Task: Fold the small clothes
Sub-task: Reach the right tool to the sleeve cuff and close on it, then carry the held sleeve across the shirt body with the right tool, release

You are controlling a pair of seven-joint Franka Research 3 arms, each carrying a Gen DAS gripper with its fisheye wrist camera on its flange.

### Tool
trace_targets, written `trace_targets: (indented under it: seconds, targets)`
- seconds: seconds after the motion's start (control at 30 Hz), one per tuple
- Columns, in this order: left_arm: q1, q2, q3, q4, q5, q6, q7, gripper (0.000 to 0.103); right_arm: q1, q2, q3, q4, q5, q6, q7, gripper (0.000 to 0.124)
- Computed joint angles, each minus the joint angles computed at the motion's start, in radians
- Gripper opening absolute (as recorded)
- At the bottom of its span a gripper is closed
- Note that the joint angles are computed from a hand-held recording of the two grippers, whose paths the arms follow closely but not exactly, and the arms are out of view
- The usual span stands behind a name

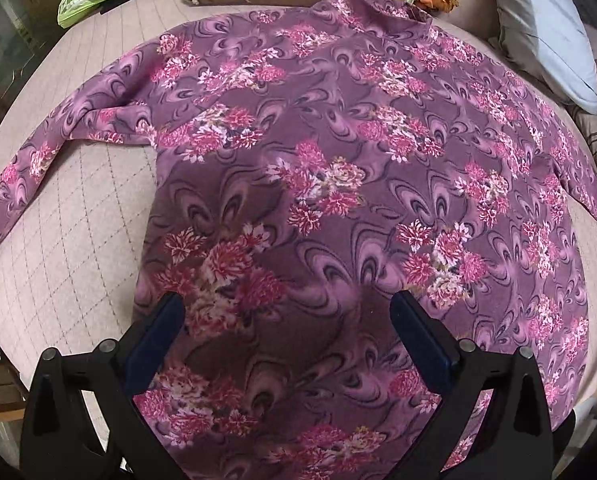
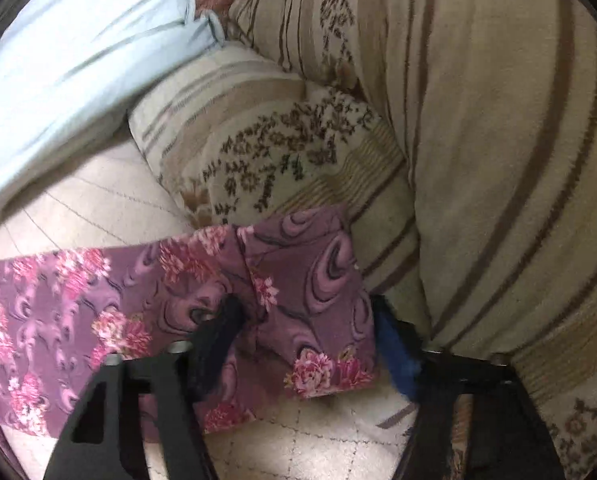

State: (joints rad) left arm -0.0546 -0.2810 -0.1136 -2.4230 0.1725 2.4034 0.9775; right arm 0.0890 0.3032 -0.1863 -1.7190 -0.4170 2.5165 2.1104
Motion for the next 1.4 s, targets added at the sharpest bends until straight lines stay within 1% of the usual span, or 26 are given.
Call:
trace_targets:
  seconds: [0.03, 0.07, 0.1, 0.13, 0.2, 0.27, 0.4, 0.5, 0.7, 0.87, 1.0, 1.27, 1.3, 1.37, 1.4]
  targets:
    - [0.001, 0.0, 0.0, -0.001, 0.001, 0.003, 0.0, 0.103, -0.011, -0.011, 0.005, -0.015, 0.017, 0.027, -0.016, 0.02]
    - [0.003, 0.003, 0.0, 0.0, 0.004, 0.005, -0.003, 0.103, -0.025, -0.021, 0.016, -0.028, 0.048, 0.044, -0.05, 0.007]
    - [0.006, 0.007, 0.0, 0.003, 0.007, 0.006, -0.008, 0.103, -0.048, -0.031, 0.037, -0.039, 0.11, 0.057, -0.113, 0.007]
    - [0.008, 0.011, 0.0, 0.007, 0.007, 0.007, -0.014, 0.103, -0.055, -0.039, 0.042, -0.048, 0.133, 0.069, -0.148, 0.007]
    - [0.008, 0.007, 0.005, 0.002, -0.006, 0.016, -0.022, 0.103, -0.045, -0.083, 0.039, -0.094, 0.123, 0.105, -0.179, 0.006]
    - [0.007, -0.003, 0.007, -0.012, -0.017, 0.033, -0.023, 0.103, -0.049, -0.141, 0.057, -0.157, 0.164, 0.153, -0.223, 0.006]
    - [0.003, -0.014, 0.001, -0.026, -0.013, 0.028, -0.027, 0.103, -0.024, -0.23, 0.098, -0.244, 0.184, 0.207, -0.272, 0.006]
    - [-0.008, -0.051, 0.01, -0.058, -0.04, 0.037, -0.012, 0.103, -0.001, -0.29, 0.144, -0.301, 0.256, 0.236, -0.348, 0.006]
    - [-0.018, -0.105, 0.016, -0.092, -0.057, 0.035, 0.006, 0.103, 0.086, -0.312, 0.227, -0.326, 0.371, 0.262, -0.453, 0.006]
    - [-0.021, -0.149, 0.024, -0.121, -0.067, 0.04, 0.026, 0.103, 0.172, -0.309, 0.276, -0.35, 0.467, 0.282, -0.53, 0.007]
    - [-0.019, -0.181, 0.034, -0.142, -0.075, 0.042, 0.038, 0.103, 0.233, -0.307, 0.305, -0.374, 0.514, 0.288, -0.593, 0.007]
    - [-0.017, -0.213, 0.05, -0.165, -0.104, 0.048, 0.059, 0.103, 0.339, -0.359, 0.353, -0.476, 0.593, 0.297, -0.707, 0.007]
    - [-0.017, -0.217, 0.05, -0.166, -0.104, 0.047, 0.062, 0.103, 0.353, -0.365, 0.356, -0.486, 0.623, 0.298, -0.732, 0.007]
    - [-0.015, -0.223, 0.046, -0.169, -0.099, 0.042, 0.065, 0.103, 0.392, -0.384, 0.357, -0.506, 0.748, 0.282, -0.828, 0.007]
    - [-0.015, -0.227, 0.046, -0.171, -0.098, 0.04, 0.066, 0.103, 0.407, -0.392, 0.359, -0.514, 0.789, 0.273, -0.861, 0.007]
